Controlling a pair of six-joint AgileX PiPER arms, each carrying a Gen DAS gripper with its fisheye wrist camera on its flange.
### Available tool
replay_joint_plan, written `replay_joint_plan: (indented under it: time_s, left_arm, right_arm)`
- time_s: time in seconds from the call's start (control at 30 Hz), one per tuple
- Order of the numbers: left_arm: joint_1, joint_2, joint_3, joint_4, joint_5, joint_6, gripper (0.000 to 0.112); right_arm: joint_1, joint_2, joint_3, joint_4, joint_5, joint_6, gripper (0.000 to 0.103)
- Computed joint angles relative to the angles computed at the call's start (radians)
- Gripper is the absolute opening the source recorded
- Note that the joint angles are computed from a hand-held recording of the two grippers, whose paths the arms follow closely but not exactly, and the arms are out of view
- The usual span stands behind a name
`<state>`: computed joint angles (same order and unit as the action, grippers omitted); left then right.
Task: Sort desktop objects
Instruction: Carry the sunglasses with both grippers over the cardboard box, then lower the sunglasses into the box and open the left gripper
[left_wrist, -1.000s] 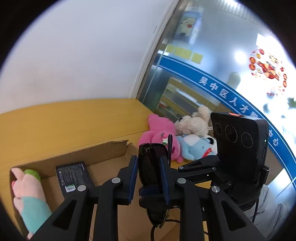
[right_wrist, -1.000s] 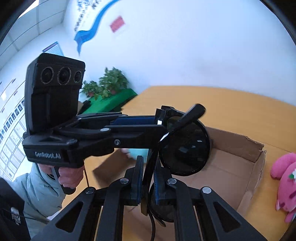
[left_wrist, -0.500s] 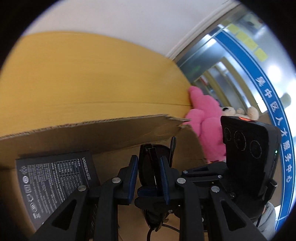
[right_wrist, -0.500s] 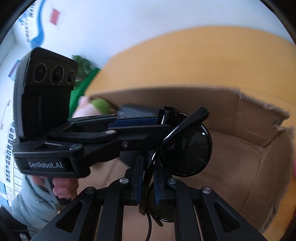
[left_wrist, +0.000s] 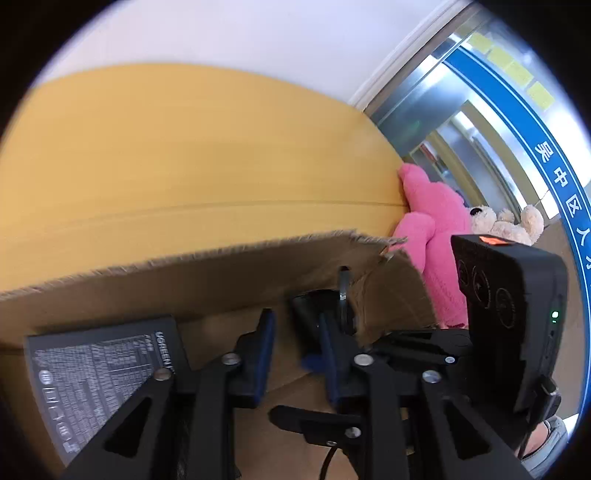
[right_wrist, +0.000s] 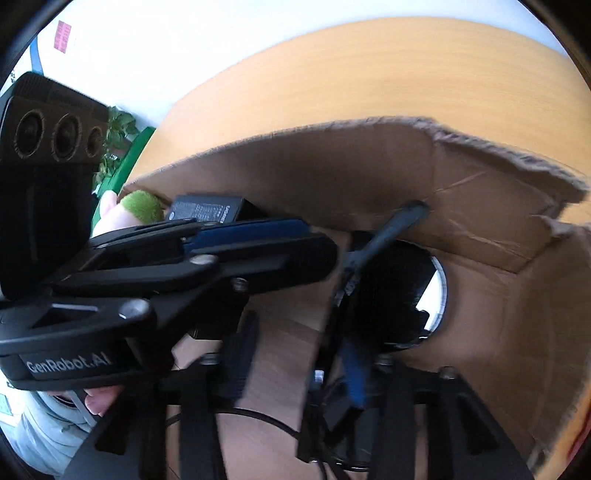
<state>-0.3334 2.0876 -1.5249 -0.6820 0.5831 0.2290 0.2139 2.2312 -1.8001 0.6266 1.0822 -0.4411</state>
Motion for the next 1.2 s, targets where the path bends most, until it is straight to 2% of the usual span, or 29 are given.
replay_joint_plan:
  time_s: [0.07, 0.1, 0.17, 0.33, 0.4, 0.47, 0.6, 0.7, 0.83, 0.9, 1.03, 1.07, 1.2]
  left_arm:
    - [-0.011, -0.036, 0.014, 0.032, -0.027, -0.032, 0.034]
    - [-0.012, -0.057, 0.028, 0.035, -0.034, -0.027, 0.034]
    - [-0.019, -0.094, 0.052, 0.07, -0.046, -0.042, 0.034]
    - [-0.028, -0.177, 0.132, 0.114, -0.087, -0.061, 0.034]
    - [-0.025, -0.212, 0.177, 0.095, -0.105, -0.041, 0.034]
    - [-0.024, -0.244, 0.219, 0.094, -0.123, -0.031, 0.034]
    - [-0.012, -0.279, 0.281, 0.032, -0.148, 0.029, 0.034]
    - [-0.018, -0.252, 0.27, 0.0, -0.132, 0.071, 0.034]
    - [-0.01, -0.179, 0.225, -0.221, -0.05, 0.323, 0.034]
    - [-0.03, -0.121, 0.171, -0.173, -0.037, 0.278, 0.034]
    - [-0.077, 0.0, 0.034, 0.038, 0.021, 0.084, 0.034]
    - [-0.079, 0.016, 0.026, 0.034, 0.025, 0.092, 0.034]
    - [-0.102, 0.024, 0.025, 0.134, -0.008, 0.031, 0.035]
  right_arm:
    - [-0.003, -0.048, 0.055, -0.005, -0.03, 0.002, 0.063]
    - [-0.012, -0.024, 0.028, 0.003, -0.049, -0.004, 0.065]
    - [-0.02, -0.064, 0.07, 0.009, -0.032, -0.013, 0.066]
    - [-0.003, -0.045, -0.017, -0.079, -0.023, 0.062, 0.068]
    - [0.014, -0.079, 0.046, -0.079, -0.062, 0.06, 0.069]
    - [0.023, -0.09, 0.039, -0.086, -0.048, 0.068, 0.069]
    - [0.044, -0.066, 0.084, -0.033, -0.096, 0.01, 0.07]
    - [0.056, -0.071, 0.124, -0.004, -0.117, -0.013, 0.072]
    - [0.034, -0.077, 0.175, 0.057, -0.115, -0.101, 0.076]
    - [0.037, -0.062, 0.183, 0.094, -0.109, -0.124, 0.076]
    - [0.031, -0.07, 0.198, 0.142, -0.076, -0.183, 0.076]
    - [0.036, -0.068, 0.196, 0.129, -0.08, -0.162, 0.07]
    - [0.045, -0.046, 0.18, 0.067, -0.073, -0.112, 0.07]
